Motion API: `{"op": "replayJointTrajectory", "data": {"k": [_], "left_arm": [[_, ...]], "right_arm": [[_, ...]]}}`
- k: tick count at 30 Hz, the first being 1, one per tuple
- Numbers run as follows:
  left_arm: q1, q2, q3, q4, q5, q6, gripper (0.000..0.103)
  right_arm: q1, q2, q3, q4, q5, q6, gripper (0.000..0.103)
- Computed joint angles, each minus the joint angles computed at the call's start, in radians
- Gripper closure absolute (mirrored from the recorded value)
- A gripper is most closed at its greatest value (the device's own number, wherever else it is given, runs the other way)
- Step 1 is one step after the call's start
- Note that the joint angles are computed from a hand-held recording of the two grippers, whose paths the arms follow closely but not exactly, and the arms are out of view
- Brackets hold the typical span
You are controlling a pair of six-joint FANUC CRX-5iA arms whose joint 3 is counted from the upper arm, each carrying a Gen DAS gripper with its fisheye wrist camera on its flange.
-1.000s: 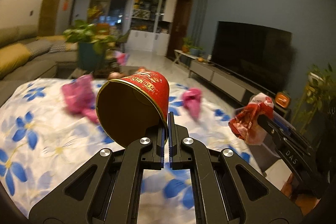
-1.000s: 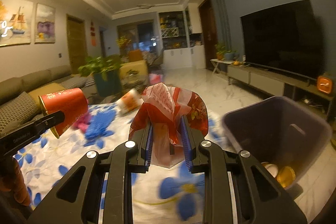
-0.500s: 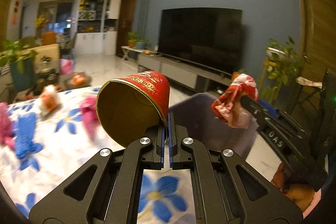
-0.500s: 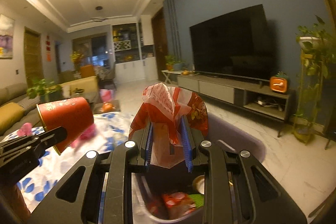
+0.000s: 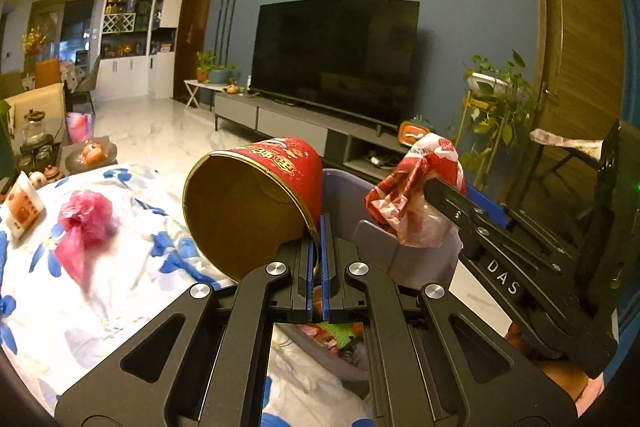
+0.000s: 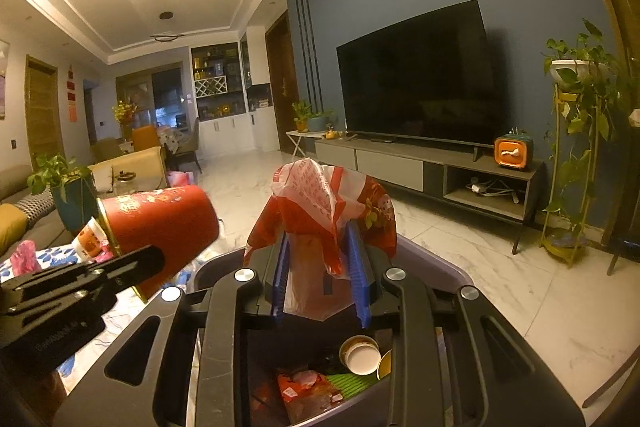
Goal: Collect trash
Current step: 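Carry the red cup and the wrapper over the grey bin, then open both tools to drop the cup and wrapper into the bin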
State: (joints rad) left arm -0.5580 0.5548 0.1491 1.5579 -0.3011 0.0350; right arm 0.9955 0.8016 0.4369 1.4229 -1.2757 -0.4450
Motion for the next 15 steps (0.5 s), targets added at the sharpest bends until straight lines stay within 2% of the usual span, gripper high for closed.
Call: {"op": "replayJointTrajectory", "data": {"k": [6, 15], "left_arm": [[0.008, 0.026, 0.031, -0.073, -0.025, 0.062, 0.101], [0.019, 0.054, 0.067, -0.127, -0.056, 0.110, 0.100]], "right_arm": [[0.001, 0.012, 0.022, -0.002, -0.014, 0.011, 0.074], [-0.004, 0.004, 0.010, -0.008, -0.014, -0.006, 0.073]]}}
